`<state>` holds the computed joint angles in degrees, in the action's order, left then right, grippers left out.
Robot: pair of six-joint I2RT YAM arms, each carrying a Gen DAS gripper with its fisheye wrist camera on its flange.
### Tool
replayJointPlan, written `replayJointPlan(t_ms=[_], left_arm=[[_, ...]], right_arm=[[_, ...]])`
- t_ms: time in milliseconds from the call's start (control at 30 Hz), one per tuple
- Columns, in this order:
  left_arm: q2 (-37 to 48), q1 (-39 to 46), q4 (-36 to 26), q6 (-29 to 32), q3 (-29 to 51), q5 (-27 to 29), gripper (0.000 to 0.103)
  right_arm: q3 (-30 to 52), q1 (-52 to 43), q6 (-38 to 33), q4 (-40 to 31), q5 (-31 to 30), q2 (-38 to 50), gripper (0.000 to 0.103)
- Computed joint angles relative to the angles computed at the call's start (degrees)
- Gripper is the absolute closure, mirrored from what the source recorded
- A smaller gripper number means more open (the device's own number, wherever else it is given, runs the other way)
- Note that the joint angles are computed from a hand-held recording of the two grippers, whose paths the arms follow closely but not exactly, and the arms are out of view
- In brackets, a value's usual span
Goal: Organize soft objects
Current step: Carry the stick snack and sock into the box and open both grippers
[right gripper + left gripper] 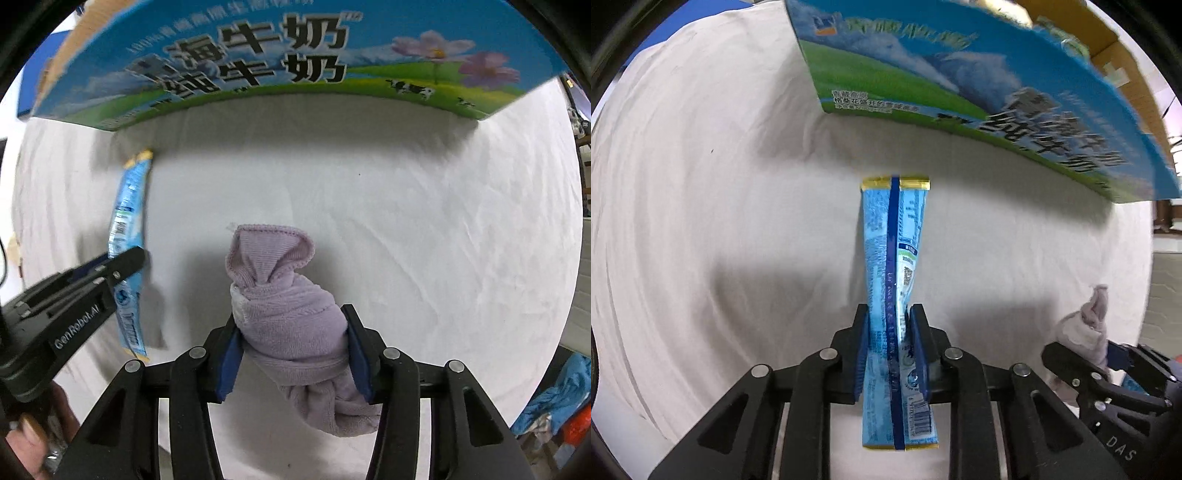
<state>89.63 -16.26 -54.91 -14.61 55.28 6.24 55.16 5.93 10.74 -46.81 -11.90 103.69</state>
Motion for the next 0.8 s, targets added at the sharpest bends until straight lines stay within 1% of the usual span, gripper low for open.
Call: replayJointPlan(t_ms=[67,100,167,233,267,300,333,367,400,433,467,500,533,600,667,767,800], left_arm=[[-4.3,3.1,-3.3,2.8,-0.1,1.5,0.086],[-5.8,3.0,-4.2,2.7,-0.1,1.9,0.086],[-7.5,3.3,-5.1,2.9,0.2,2.8,0.086],[-7.7,4.0,-5.9,4.0,1.3,3.5,0.086],[-6.7,4.7,-5.3,5.3,1.5,3.5,0.086],[-4.7,3.7,-5.5,4.8,3.3,3.4,0.086],[-3.3,3.7,-4.7,4.8,3.4,3.6,0.085],[0.9,4.1,-2.3,5.8,4.9,3.8,0.085],[3.6,3.5,-2.5,6.9,5.3,3.9,0.083],[5.7,2.3,-2.9,6.0,6.3,3.6,0.083],[7.2,1.8,-4.7,5.8,8.5,3.7,0.082],[8.5,1.9,-4.4,6.3,8.5,4.2,0.082],[9.6,1.8,-3.9,6.2,8.5,4.1,0.080],[12.1,1.2,-1.9,4.8,9.4,4.4,0.078],[13.8,1.5,-1.7,4.8,10.6,4.1,0.067],[17.9,-0.3,-0.5,3.2,13.6,2.5,0.061],[18.0,-0.7,-0.2,3.3,14.2,1.7,0.061]], right_arm=[[0.0,-0.3,-0.2,-1.2,-1.2,-1.8,0.051],[-0.2,-0.5,-0.3,-1.8,-1.9,-3.2,0.051],[-0.6,-0.8,-0.6,-3.1,-3.0,-5.7,0.051],[0.5,-1.9,-1.7,-4.6,-4.0,-6.3,0.051],[1.4,-3.1,-3.0,-5.8,-4.2,-6.6,0.051],[1.2,-3.1,-3.2,-6.2,-4.1,-7.4,0.051],[3.4,-4.4,-4.7,-7.4,-3.9,-6.0,0.051],[3.4,-4.8,-5.1,-7.1,-3.9,-5.3,0.051],[3.6,-4.8,-5.4,-7.1,-3.7,-4.7,0.051],[3.8,-4.5,-5.2,-7.1,-3.2,-4.2,0.051],[4.8,-3.7,-4.8,-8.2,-2.8,-4.0,0.051],[5.4,-2.9,-4.8,-7.6,-2.5,-1.9,0.051],[5.3,-2.5,-4.0,-6.2,-2.5,-0.6,0.051],[5.0,-1.8,-3.2,-4.4,-1.6,1.2,0.051],[4.5,-2.6,-3.0,-3.2,-1.7,2.5,0.051],[4.5,-3.1,-2.6,-2.0,-1.3,3.8,0.051],[4.7,-3.1,-2.5,-1.6,-1.2,4.3,0.051]])
